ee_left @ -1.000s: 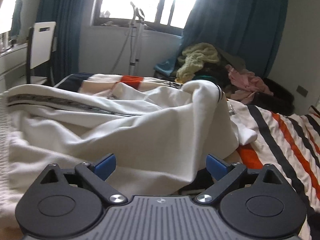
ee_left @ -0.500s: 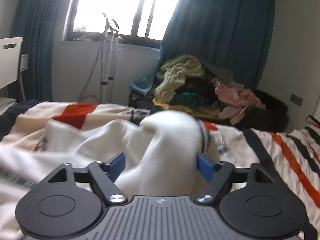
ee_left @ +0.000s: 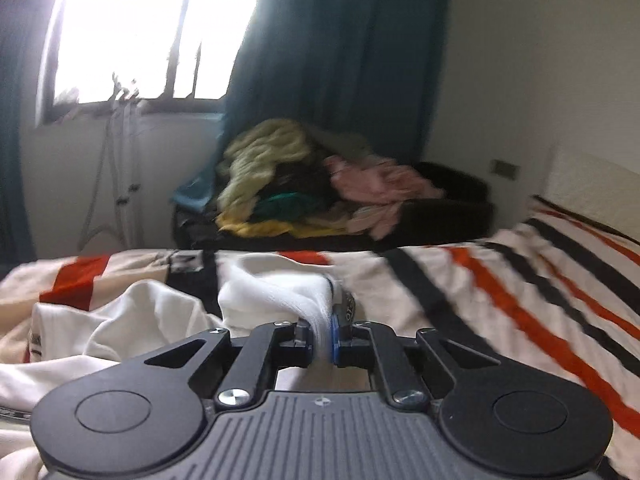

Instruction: Fold clothes

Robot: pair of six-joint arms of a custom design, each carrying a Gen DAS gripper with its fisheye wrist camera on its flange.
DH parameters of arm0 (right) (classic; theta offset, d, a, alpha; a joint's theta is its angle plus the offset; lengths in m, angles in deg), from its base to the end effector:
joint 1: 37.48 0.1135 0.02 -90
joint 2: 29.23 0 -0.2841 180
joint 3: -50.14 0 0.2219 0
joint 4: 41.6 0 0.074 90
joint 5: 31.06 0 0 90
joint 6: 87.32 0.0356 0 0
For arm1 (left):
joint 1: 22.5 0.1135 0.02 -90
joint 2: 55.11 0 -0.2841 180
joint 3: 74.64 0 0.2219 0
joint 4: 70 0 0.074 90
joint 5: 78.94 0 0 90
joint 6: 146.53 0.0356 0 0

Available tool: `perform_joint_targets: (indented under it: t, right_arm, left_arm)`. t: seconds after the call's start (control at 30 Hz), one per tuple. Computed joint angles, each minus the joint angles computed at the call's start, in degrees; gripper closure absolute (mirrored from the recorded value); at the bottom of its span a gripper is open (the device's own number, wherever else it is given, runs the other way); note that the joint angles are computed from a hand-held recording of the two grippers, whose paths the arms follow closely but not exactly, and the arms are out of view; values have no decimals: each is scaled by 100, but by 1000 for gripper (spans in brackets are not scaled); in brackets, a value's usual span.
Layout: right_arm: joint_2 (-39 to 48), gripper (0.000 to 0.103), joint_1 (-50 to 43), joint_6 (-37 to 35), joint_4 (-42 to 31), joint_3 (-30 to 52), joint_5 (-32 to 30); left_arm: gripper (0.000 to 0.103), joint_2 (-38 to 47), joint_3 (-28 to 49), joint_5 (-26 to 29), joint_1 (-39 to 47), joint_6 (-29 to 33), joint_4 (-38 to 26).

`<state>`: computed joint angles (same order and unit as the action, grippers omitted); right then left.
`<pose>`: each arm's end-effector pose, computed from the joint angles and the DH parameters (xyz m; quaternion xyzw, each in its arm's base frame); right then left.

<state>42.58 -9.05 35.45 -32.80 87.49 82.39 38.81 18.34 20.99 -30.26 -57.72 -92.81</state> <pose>0.1918 0.0877 0.2117 0.1395 0.8241 0.1173 0.5363 0.3570 -0.0548 0.3494 0.0950 0.8303 -0.1147 0.5371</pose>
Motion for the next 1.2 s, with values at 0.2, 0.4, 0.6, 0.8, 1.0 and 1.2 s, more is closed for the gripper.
perform_joint_targets:
  t: [0.2, 0.4, 0.6, 0.8, 1.0, 1.2]
  right_arm:
    - [-783, 17, -33, -43, -451, -95, 335]
    - [-1712, 17, 69, 1, -1169, -180, 426]
    - [-1964, 17, 551, -43, -1733, -88, 558]
    - [-1976, 17, 593, 138, -1829, -90, 262]
    - [-1767, 24, -298, 862, -1287, -301, -1559]
    - [-203, 35, -1313, 1223, -196, 39, -2839]
  left_arm:
    - [95, -2387, -2348, -197, -757, 162, 135]
    - [94, -3730, -4334, -1140, -1799, -224, 230]
    - [66, -4071, -4345, -1018, -1667, -569, -613]
    - [20, -4955, -4152, -755, -984, -796, -1367]
    - [12, -5137, -3805, -790, -67, -804, -1851]
    - [12, -5033, -3868, -560, 517, -710, -1771]
